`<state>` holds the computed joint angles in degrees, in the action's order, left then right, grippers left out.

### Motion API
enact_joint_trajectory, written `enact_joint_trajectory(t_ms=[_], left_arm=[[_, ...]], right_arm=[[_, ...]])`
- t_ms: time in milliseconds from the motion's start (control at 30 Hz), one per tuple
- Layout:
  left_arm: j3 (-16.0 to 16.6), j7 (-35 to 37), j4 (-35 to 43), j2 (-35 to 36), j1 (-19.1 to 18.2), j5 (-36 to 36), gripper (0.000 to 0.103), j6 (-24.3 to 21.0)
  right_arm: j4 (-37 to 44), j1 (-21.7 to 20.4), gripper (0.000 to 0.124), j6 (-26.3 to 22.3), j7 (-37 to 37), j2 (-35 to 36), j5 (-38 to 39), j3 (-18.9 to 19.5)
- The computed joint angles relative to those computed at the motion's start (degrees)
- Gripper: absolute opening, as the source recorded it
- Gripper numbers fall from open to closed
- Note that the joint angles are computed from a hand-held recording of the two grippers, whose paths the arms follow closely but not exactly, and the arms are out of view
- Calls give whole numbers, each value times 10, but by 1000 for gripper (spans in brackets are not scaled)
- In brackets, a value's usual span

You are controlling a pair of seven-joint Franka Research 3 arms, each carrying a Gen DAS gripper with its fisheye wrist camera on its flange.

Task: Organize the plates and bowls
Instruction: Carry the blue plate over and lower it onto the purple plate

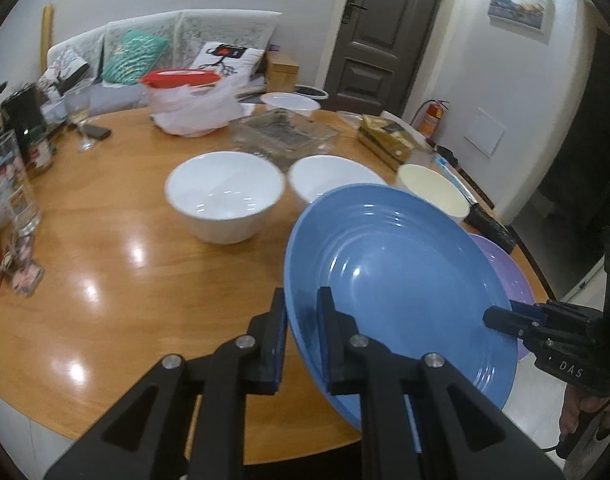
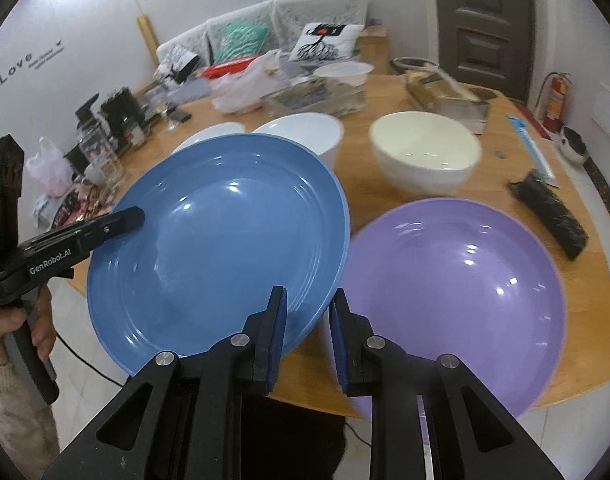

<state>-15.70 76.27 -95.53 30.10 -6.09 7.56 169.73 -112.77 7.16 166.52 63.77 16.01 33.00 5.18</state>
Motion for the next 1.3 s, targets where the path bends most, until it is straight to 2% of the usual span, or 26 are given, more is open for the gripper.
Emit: enact_joint_trajectory(t_ms=[133, 433, 767, 1000, 1233, 1300], left_arm=[[3, -4, 42, 22, -25, 9, 10, -30], [8, 7, 188, 109, -94, 28, 12, -117], [11, 45, 354, 210, -153, 19, 13, -213], [33, 51, 396, 232, -174, 24, 14, -247], [44, 46, 388, 229, -176, 37, 15, -255], [46, 43, 383, 227, -176, 41, 15, -252]], right_arm=[[-16, -28, 16, 14, -34, -12, 45, 7], [-48, -67, 16, 50, -70, -26, 102, -4], [-77, -77, 19, 80, -47, -31, 77, -33], [-72, -100, 19, 70, -63, -22, 83, -17], [-73, -48, 19, 78, 17, -11, -20, -65], [-77, -45, 19, 82, 36, -12, -43, -69]])
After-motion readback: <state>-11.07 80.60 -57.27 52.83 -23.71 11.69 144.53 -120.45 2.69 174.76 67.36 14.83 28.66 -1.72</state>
